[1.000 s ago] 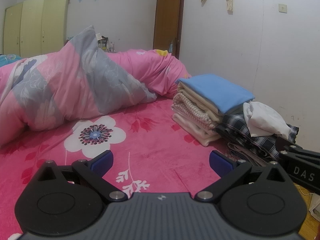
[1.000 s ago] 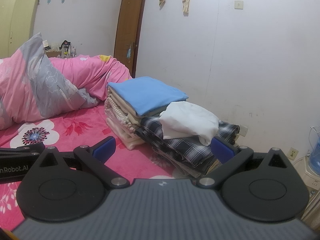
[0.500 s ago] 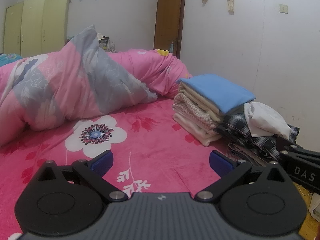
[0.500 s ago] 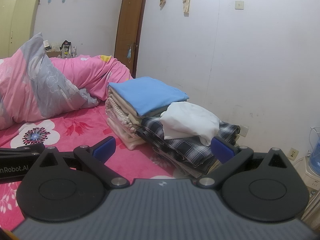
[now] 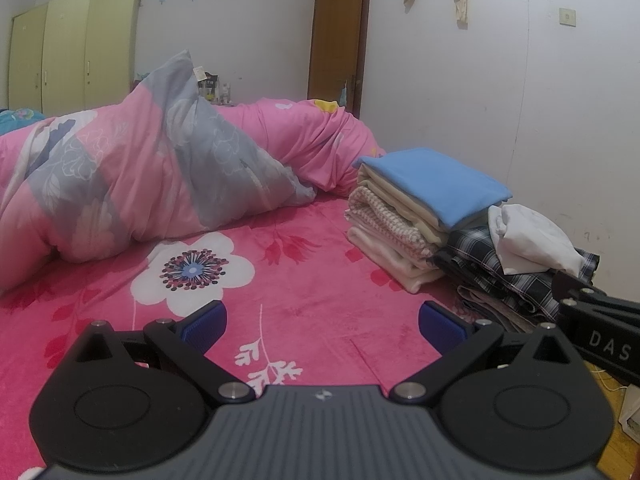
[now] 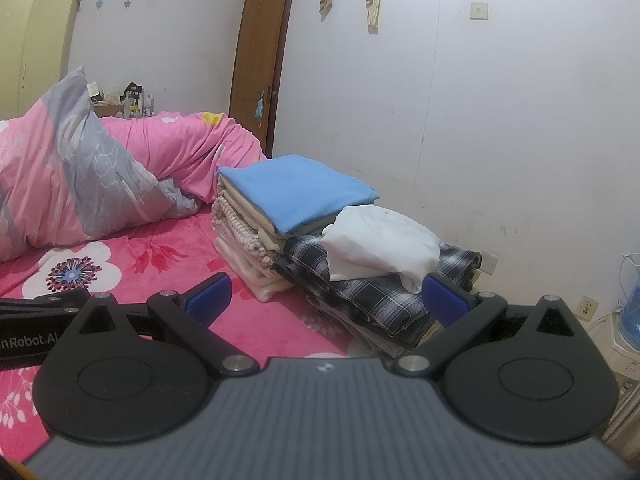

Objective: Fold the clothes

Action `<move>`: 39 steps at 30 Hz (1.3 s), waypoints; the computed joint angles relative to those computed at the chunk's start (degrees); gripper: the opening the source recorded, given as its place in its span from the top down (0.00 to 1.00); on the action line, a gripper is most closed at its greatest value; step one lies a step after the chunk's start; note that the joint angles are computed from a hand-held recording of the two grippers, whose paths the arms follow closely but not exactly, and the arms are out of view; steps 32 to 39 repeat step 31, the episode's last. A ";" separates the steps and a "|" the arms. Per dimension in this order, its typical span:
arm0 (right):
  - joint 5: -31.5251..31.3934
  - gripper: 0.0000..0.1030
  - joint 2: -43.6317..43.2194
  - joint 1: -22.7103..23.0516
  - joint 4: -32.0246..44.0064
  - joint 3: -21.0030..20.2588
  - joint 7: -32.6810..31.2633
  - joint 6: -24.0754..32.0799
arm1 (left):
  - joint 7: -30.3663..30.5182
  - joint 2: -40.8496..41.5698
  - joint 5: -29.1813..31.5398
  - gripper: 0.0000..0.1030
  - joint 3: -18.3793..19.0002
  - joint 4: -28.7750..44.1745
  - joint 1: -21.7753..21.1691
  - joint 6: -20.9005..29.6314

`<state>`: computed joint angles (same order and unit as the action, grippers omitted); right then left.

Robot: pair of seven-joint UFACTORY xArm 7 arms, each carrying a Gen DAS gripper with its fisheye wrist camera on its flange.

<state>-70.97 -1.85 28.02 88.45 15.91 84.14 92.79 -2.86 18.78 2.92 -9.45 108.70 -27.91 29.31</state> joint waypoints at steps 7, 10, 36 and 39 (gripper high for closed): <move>-0.08 0.01 0.27 0.17 0.31 -0.03 -0.07 0.08 | -0.08 0.15 0.10 0.00 0.11 0.35 -0.07 0.26; -0.11 0.01 0.38 0.30 0.45 -0.07 -0.05 0.22 | -0.16 0.27 0.15 0.00 0.16 0.53 -0.08 0.36; 0.04 0.01 0.36 0.46 0.36 -0.12 0.06 0.25 | -0.48 -0.19 0.37 0.00 0.27 -0.27 0.06 0.40; 0.04 0.01 0.36 0.46 0.36 -0.12 0.06 0.25 | -0.48 -0.19 0.37 0.00 0.27 -0.27 0.06 0.40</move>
